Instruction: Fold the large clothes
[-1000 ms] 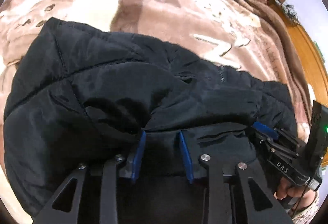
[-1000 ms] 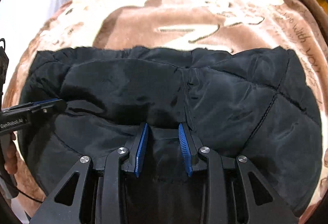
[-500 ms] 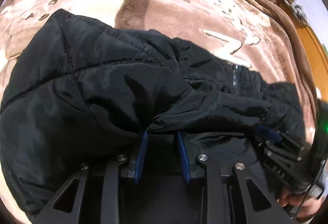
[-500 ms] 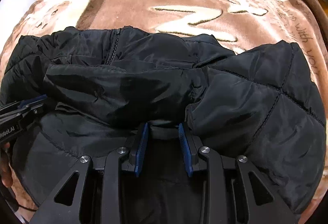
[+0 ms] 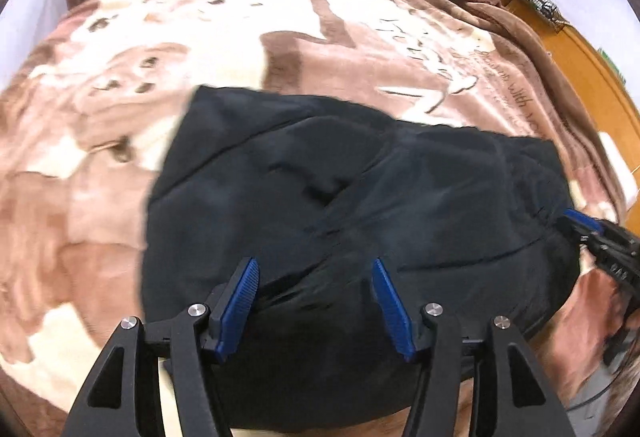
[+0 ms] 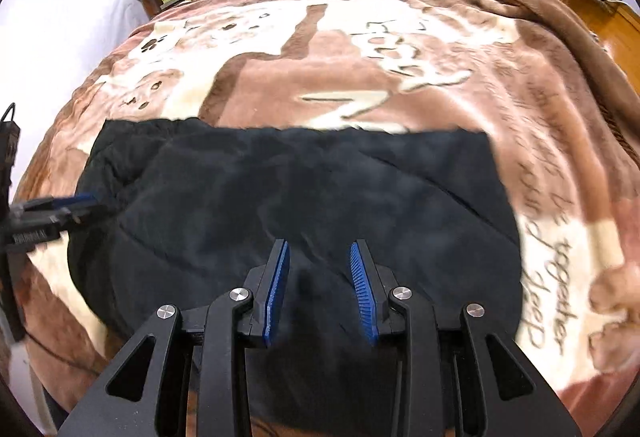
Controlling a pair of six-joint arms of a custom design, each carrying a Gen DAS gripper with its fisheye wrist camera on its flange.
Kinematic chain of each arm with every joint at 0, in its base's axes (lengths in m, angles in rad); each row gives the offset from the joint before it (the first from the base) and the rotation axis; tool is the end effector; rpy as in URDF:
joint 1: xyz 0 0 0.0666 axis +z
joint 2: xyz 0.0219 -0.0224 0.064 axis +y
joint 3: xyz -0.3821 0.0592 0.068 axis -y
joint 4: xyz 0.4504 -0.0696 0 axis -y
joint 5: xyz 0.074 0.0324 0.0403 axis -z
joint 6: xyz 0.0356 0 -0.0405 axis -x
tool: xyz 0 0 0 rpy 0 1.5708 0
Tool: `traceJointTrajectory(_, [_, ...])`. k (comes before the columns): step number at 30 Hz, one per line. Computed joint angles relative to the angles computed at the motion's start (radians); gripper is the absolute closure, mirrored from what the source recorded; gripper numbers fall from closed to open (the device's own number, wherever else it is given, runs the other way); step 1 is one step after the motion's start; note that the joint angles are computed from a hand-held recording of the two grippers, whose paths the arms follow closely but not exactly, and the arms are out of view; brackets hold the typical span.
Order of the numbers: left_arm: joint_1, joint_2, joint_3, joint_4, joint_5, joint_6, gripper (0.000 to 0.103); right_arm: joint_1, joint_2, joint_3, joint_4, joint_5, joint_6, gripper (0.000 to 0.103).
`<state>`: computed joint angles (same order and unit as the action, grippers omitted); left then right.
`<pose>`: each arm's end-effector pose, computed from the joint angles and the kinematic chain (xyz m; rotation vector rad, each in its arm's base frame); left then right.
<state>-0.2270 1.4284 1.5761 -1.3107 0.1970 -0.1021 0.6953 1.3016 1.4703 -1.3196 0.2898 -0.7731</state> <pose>0.5084 -0.1250 0.4847 0.5025 2.6853 -0.3046 0.3705 0.2954 0.4938 0.1846 2.6329 0.0909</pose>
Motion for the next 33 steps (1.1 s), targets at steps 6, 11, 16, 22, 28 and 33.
traceJointTrajectory(6, [0.050,0.039,-0.037,-0.004,-0.034,0.024,0.043,-0.025,-0.014,-0.089,-0.026,-0.027,0.011,0.069])
traceJointTrajectory(11, [0.020,0.043,-0.091,0.052,-0.101,-0.003,0.041,-0.040,-0.014,-0.152,0.045,-0.057,0.018,0.068])
traceJointTrajectory(16, [0.024,0.081,-0.078,0.045,-0.068,0.033,0.041,-0.059,-0.024,-0.202,0.099,-0.109,-0.012,0.069])
traceJointTrajectory(22, [0.012,0.068,-0.101,0.068,-0.081,0.053,0.041,-0.043,0.005,-0.183,0.074,-0.073,-0.012,0.069])
traceJointTrajectory(28, [-0.011,0.080,-0.059,0.030,-0.130,0.067,0.041,-0.043,0.021,-0.142,0.029,-0.071,-0.022,0.068])
traceJointTrajectory(33, [0.004,0.047,-0.029,-0.001,-0.085,0.022,0.037,-0.027,-0.044,-0.116,0.028,-0.074,-0.041,0.067])
